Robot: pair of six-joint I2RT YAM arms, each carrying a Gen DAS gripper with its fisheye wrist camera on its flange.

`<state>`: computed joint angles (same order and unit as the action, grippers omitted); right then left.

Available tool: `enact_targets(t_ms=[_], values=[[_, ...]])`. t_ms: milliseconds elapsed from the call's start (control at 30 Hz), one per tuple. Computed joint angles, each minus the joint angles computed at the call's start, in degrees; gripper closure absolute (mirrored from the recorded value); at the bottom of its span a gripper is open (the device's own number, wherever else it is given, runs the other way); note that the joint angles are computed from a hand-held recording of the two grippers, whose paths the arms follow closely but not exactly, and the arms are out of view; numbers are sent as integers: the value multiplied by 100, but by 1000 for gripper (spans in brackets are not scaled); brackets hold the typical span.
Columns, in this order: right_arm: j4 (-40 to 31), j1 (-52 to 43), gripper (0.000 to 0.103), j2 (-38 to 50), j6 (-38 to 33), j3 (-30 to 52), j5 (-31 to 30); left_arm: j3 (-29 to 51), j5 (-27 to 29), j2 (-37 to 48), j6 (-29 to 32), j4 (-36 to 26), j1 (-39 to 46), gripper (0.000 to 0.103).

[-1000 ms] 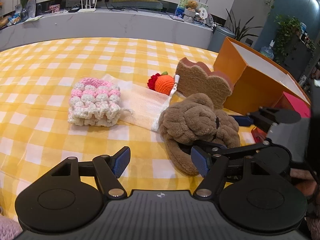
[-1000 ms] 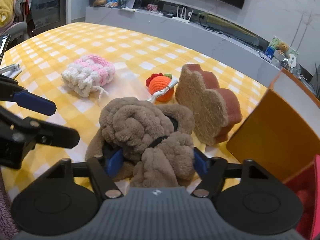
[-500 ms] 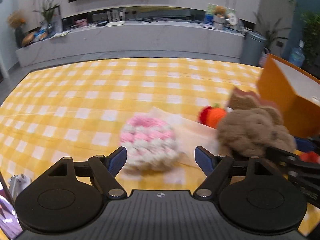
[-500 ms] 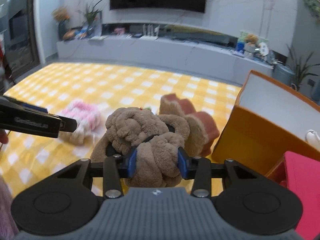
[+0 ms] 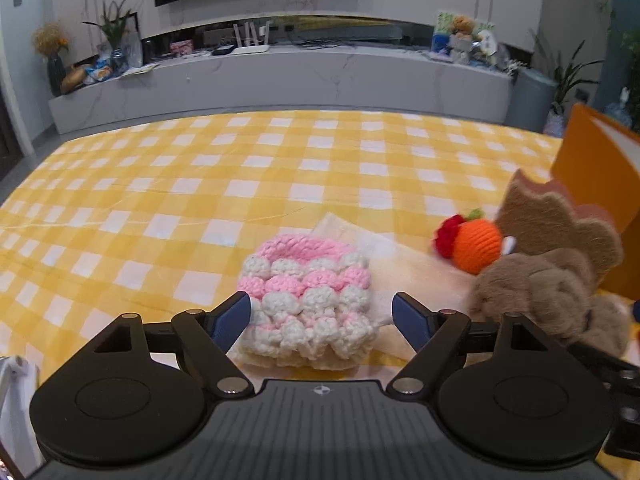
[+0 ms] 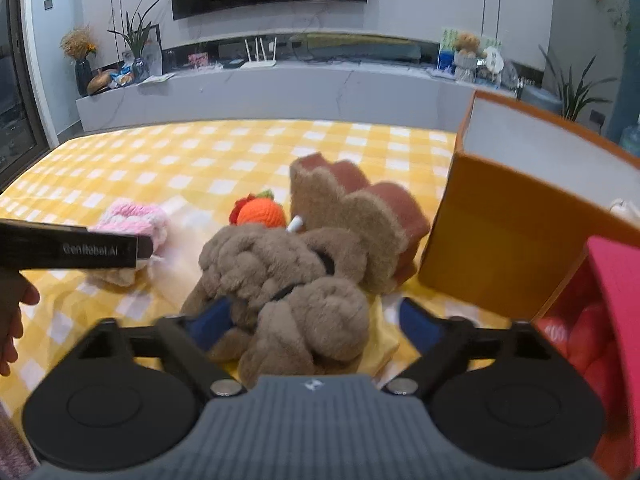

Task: Organize soft objects
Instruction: 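Grasp the brown plush bear with the right tool while the left tool grasps the pink crochet piece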

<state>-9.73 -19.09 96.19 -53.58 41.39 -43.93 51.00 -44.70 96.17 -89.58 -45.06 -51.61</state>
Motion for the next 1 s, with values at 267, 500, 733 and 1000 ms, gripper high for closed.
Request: enact_targets(t_ms=[267, 500, 733, 1000], values=[[224, 163, 37, 93, -254, -188, 226, 109, 3, 151, -172, -324, 9, 35], [398, 34, 56, -18, -397, -386, 200, 182, -163, 204, -111, -378, -54, 58], [-712, -609, 57, -403, -973, -181, -408, 111, -375, -119, -792, -694, -398, 66], [-2214, -1466, 57, -504, -2171, 353, -938, 619, -975, -173, -2727, -2178, -1495, 66]])
